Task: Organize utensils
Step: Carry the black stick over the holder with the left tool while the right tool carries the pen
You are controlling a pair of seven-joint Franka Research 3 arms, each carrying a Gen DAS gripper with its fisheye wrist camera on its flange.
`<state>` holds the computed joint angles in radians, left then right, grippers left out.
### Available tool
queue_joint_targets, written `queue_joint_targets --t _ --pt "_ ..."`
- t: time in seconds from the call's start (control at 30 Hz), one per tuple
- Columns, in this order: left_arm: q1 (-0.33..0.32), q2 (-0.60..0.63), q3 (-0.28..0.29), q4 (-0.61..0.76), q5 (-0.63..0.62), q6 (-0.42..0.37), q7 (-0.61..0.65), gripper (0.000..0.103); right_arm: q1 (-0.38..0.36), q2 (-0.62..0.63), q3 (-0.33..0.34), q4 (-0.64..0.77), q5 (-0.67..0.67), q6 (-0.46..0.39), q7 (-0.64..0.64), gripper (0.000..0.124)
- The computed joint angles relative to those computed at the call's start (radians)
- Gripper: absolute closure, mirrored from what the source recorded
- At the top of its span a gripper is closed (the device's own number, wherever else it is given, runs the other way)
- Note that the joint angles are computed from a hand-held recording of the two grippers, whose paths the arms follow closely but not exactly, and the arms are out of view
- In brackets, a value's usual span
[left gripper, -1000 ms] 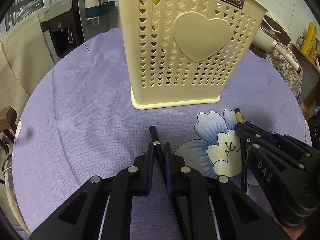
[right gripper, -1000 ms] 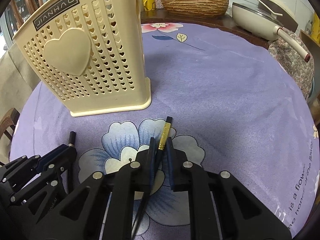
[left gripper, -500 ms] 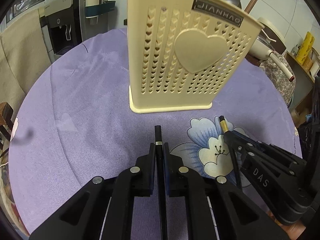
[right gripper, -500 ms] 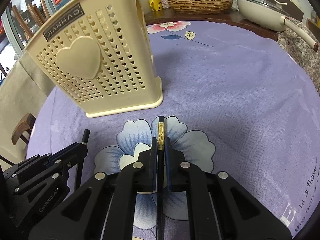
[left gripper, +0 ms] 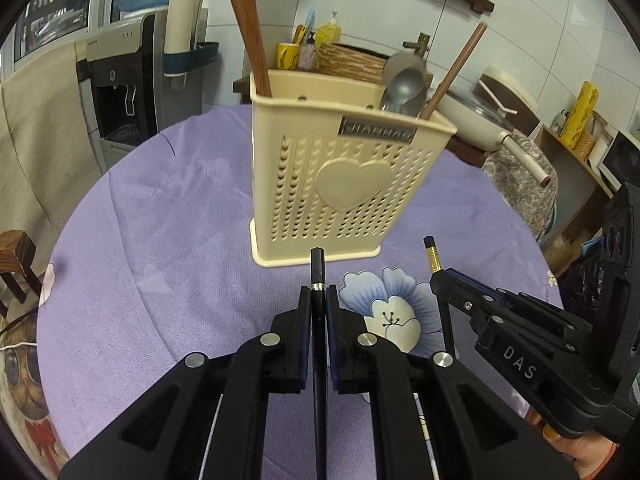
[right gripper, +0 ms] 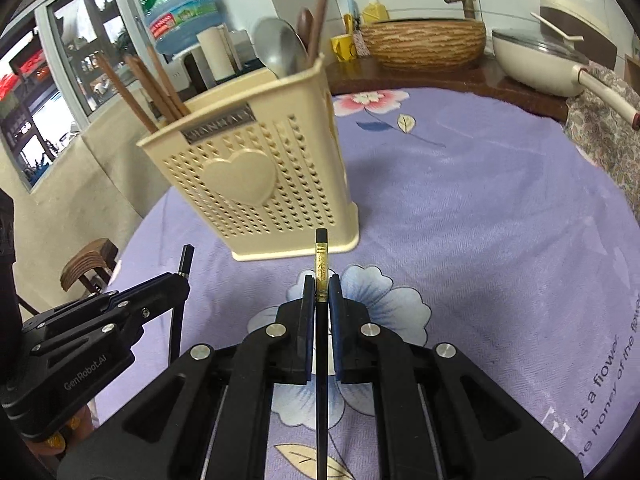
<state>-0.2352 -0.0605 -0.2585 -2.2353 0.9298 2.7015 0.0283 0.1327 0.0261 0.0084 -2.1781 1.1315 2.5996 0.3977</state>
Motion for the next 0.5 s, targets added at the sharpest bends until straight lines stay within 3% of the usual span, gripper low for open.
queue_joint_targets --t 0.5 --pt "0.048 -0.244 -0.078 -0.107 0.065 0.067 -0.004 0.096 -0.011 -0.261 -0.097 -0.116 0.076 -0.216 -0.233 0.116"
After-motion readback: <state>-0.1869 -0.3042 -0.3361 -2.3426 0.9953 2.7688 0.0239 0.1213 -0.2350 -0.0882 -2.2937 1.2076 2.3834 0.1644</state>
